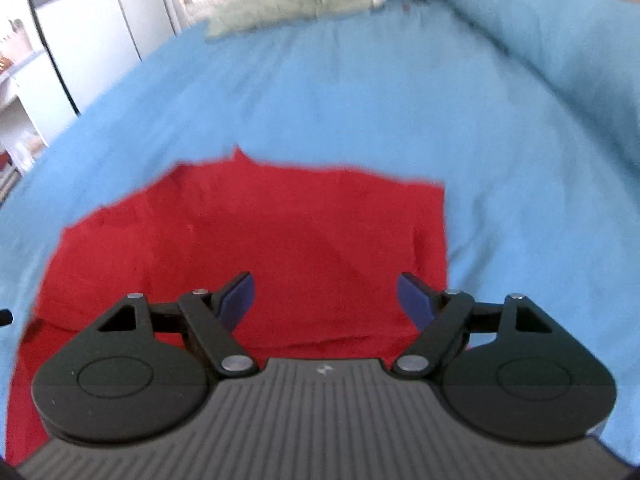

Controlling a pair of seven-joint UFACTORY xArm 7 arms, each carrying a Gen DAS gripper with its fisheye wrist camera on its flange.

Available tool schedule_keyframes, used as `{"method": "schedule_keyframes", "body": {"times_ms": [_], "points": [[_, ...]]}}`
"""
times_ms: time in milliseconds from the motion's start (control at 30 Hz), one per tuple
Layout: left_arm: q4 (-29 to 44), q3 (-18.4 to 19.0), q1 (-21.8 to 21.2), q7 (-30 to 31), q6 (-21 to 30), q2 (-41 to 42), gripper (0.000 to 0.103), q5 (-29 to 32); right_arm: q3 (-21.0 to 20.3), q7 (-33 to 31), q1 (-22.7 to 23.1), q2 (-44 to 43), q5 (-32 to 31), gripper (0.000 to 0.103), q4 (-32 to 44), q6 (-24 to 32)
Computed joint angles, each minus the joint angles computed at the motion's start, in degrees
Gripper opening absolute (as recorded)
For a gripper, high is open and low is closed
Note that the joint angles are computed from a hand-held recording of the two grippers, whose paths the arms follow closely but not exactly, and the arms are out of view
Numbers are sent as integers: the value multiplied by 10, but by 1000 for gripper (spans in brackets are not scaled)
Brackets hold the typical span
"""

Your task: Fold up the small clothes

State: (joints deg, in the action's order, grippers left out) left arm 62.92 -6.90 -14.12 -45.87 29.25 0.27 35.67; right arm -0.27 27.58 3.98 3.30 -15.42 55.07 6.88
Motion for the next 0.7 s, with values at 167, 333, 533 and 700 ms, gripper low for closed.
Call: {"method": "schedule_keyframes", "body": {"times_ms": [167,333,533,700], "points": [[-33,-16,5,46,-15,-93,101,-42,1,-89,2,-131,84,94,-78,-17],[-82,-19,-10,142,12,-187,103,-149,-29,-177,40,-282,187,98,-145,74],[-151,-26,-30,207,122,-279,103,-278,13,-166,0,-431,182,98,-211,257],[-210,-40,-35,209,192,-331,98,-333,37,-114,-9,-513,188,98,-278,358]]}}
